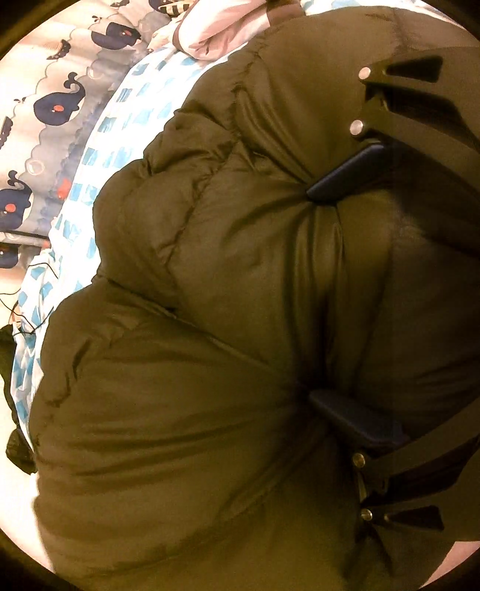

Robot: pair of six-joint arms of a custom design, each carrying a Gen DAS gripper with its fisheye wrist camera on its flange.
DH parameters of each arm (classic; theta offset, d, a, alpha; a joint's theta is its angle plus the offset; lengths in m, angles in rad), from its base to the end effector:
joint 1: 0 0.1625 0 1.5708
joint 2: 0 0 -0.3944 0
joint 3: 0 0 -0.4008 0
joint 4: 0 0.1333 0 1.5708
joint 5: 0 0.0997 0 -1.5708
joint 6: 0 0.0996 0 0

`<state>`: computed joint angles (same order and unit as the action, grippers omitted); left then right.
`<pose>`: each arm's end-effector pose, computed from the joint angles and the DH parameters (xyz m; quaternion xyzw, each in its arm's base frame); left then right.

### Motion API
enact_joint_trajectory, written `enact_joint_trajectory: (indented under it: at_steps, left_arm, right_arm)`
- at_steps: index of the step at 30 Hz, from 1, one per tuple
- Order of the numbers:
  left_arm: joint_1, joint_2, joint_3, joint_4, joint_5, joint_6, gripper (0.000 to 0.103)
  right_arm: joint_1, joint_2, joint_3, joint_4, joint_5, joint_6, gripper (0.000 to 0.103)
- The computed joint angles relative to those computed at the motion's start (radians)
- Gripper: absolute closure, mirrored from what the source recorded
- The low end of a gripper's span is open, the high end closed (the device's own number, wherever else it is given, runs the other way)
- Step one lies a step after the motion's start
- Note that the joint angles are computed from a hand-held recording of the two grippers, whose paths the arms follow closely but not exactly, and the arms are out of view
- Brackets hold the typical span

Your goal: Fold large clothes

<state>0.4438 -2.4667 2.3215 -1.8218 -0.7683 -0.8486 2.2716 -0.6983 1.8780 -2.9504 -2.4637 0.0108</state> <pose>-0.0993 -0.2741 0.4415 0.0491 0.9045 -0.4194 0.0596 0.4069 -0.3959 0.0041 0.2630 -0.8592 0.2340 0.3714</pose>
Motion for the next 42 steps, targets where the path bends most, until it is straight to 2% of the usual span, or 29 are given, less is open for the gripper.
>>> enact_joint_trajectory:
  at_steps: [2, 7, 10, 13, 15, 16, 17, 20, 25, 28, 31, 34, 36, 38, 40, 42]
  left_arm:
    - [-0.036, 0.051, -0.012, 0.003, 0.016, 0.012, 0.082]
    - [-0.067, 0.175, -0.029, -0.06, 0.023, 0.083, 0.082]
    - [-0.094, 0.224, -0.035, -0.074, 0.026, 0.105, 0.082]
    - [-0.103, 0.308, -0.046, -0.11, 0.023, 0.159, 0.082]
    - [-0.114, 0.354, -0.052, -0.113, 0.019, 0.185, 0.082]
    - [-0.121, 0.383, -0.056, -0.11, 0.017, 0.198, 0.082]
    - [-0.127, 0.413, -0.059, -0.11, 0.014, 0.213, 0.082]
    - [-0.13, 0.486, -0.063, -0.13, 0.0, 0.262, 0.082]
    - [-0.137, 0.626, -0.059, -0.202, -0.042, 0.34, 0.082]
    - [-0.137, 0.704, -0.055, -0.245, -0.062, 0.382, 0.082]
    - [-0.14, 0.78, -0.052, -0.277, -0.073, 0.417, 0.082]
    - [-0.14, 0.845, -0.047, -0.303, -0.079, 0.461, 0.081]
    - [-0.148, 0.876, -0.044, -0.302, -0.077, 0.482, 0.078]
    - [-0.155, 0.907, -0.043, -0.287, -0.071, 0.503, 0.075]
    - [-0.175, 0.934, -0.041, -0.266, -0.065, 0.502, 0.068]
    - [-0.186, 0.955, -0.035, -0.264, -0.06, 0.507, 0.063]
  right_arm:
    - [-0.005, -0.001, 0.005, -0.022, 0.008, -0.008, 0.006]
    - [-0.016, -0.021, 0.032, -0.082, 0.05, -0.038, 0.006]
    - [-0.025, -0.088, 0.069, -0.047, 0.121, -0.025, 0.006]
    - [-0.029, -0.177, 0.138, -0.08, 0.184, -0.008, 0.007]
    - [-0.054, -0.272, 0.219, -0.139, 0.29, 0.022, 0.007]
    - [-0.079, -0.336, 0.272, -0.172, 0.368, 0.057, 0.007]
    - [-0.094, -0.373, 0.3, -0.188, 0.403, 0.078, 0.007]
    - [-0.177, -0.515, 0.414, -0.254, 0.585, 0.136, 0.007]
    - [-0.297, -0.652, 0.528, -0.324, 0.806, 0.201, 0.007]
    - [-0.406, -0.726, 0.597, -0.376, 0.981, 0.242, 0.006]
    - [-0.481, -0.785, 0.639, -0.39, 1.081, 0.263, 0.006]
    - [-0.528, -0.849, 0.669, -0.371, 1.111, 0.273, 0.006]
    - [-0.546, -0.894, 0.677, -0.34, 1.098, 0.273, 0.006]
    - [-0.54, -0.943, 0.677, -0.31, 1.041, 0.272, 0.006]
    - [-0.499, -0.989, 0.66, -0.307, 0.921, 0.27, 0.006]
    - [-0.455, -0.992, 0.619, -0.31, 0.846, 0.247, 0.006]
